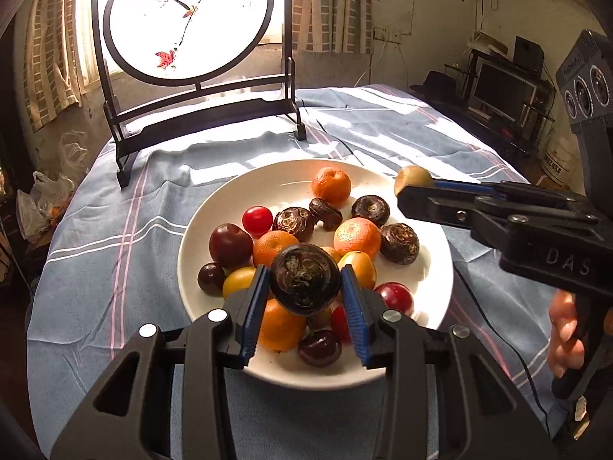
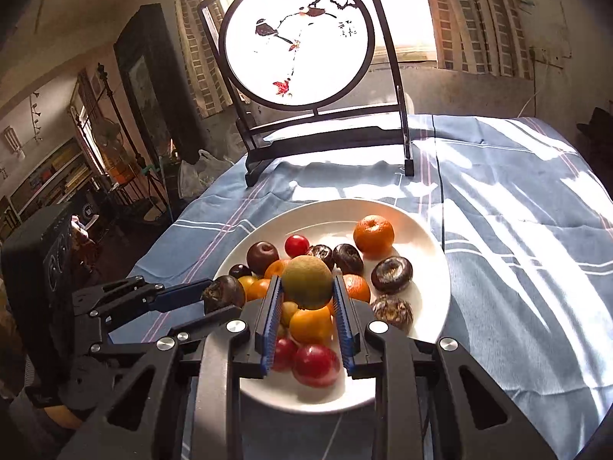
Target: Organize fruits
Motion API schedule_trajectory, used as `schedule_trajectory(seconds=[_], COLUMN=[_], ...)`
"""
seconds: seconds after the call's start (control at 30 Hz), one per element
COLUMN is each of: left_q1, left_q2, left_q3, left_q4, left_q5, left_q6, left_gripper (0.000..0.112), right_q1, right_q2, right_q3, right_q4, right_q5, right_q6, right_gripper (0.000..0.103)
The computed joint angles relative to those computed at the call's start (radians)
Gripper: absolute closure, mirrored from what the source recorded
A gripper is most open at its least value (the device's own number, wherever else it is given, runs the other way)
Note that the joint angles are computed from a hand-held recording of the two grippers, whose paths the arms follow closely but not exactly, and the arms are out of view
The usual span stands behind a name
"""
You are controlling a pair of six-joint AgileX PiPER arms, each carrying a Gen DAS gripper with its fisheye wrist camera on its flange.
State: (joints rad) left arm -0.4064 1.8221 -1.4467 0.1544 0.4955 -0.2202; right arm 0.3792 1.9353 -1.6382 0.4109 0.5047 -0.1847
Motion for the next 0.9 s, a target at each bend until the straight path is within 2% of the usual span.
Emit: schedule_trajectory(seconds=[0.03, 0.07, 0.1, 0.13, 0.17, 0.23, 0.37, 0.4, 0.43, 0.47, 0.53, 0.6, 0.67, 0.77, 0.83, 0.9], left_q1=[0.006, 0.012, 0.018, 0.022, 0.021, 0.017, 0.000, -0.006, -0.007, -0.011, -0.026, -0.053, -0.108, -0.207, -0.318, -0.450], left_q2=[0.018, 0.030, 0.033, 0.023, 0.003, -0.037, -0.146, -0.181, -0.216, -0.253, -0.333, -0.413, -0.480, -0.593, -0.662, -0.704], left_q3=[-0.025, -0.044, -0.052, -0.039, -0.012, 0.041, 0.195, 0.246, 0.297, 0.348, 0.450, 0.539, 0.594, 0.653, 0.676, 0.678], left_q4=[-0.002, -0.012, -0.022, -0.010, 0.020, 0.088, 0.201, 0.213, 0.188, 0.169, 0.169, 0.183, 0.294, 0.429, 0.573, 0.686], left_q5=[0.011, 0.020, 0.022, 0.005, -0.018, -0.042, -0.077, -0.090, -0.104, -0.115, -0.132, -0.141, -0.102, -0.023, 0.089, 0.244], left_q6=[-0.002, 0.003, 0.007, -0.013, -0.047, -0.114, -0.239, -0.262, -0.252, -0.253, -0.295, -0.341, -0.485, -0.671, -0.851, -0.996], left_gripper=[0.073, 0.062, 0.053, 0.039, 0.032, 0.023, 0.014, 0.014, 0.014, 0.014, 0.014, 0.014, 0.014, 0.014, 0.014, 0.014], right_q1=[0.004, 0.005, 0.006, 0.006, 0.003, -0.002, -0.001, -0.002, -0.002, 0.001, 0.005, 0.014, 0.016, 0.019, 0.030, 0.056], right_q2=[0.026, 0.040, 0.039, 0.029, 0.013, -0.036, -0.210, -0.257, -0.307, -0.361, -0.472, -0.576, -0.658, -0.766, -0.849, -0.928], right_q3=[-0.033, -0.053, -0.052, -0.038, -0.018, 0.047, 0.298, 0.366, 0.433, 0.503, 0.636, 0.741, 0.806, 0.862, 0.902, 0.930], right_q4=[-0.012, -0.027, -0.046, -0.050, -0.031, -0.005, 0.013, 0.047, 0.069, 0.078, 0.119, 0.035, -0.097, -0.265, -0.335, -0.426], right_q5=[0.002, 0.000, -0.015, -0.038, -0.050, -0.068, -0.169, -0.187, -0.199, -0.219, -0.256, -0.287, -0.283, -0.222, -0.183, -0.137], right_q6=[0.020, 0.043, 0.070, 0.080, 0.057, 0.023, 0.001, -0.036, -0.061, -0.070, -0.120, -0.040, 0.094, 0.281, 0.362, 0.452], right_gripper=[0.076, 0.068, 0.054, 0.051, 0.050, 0.049, 0.027, 0.015, 0.010, 0.006, 0.005, 0.004, 0.004, 0.004, 0.004, 0.004])
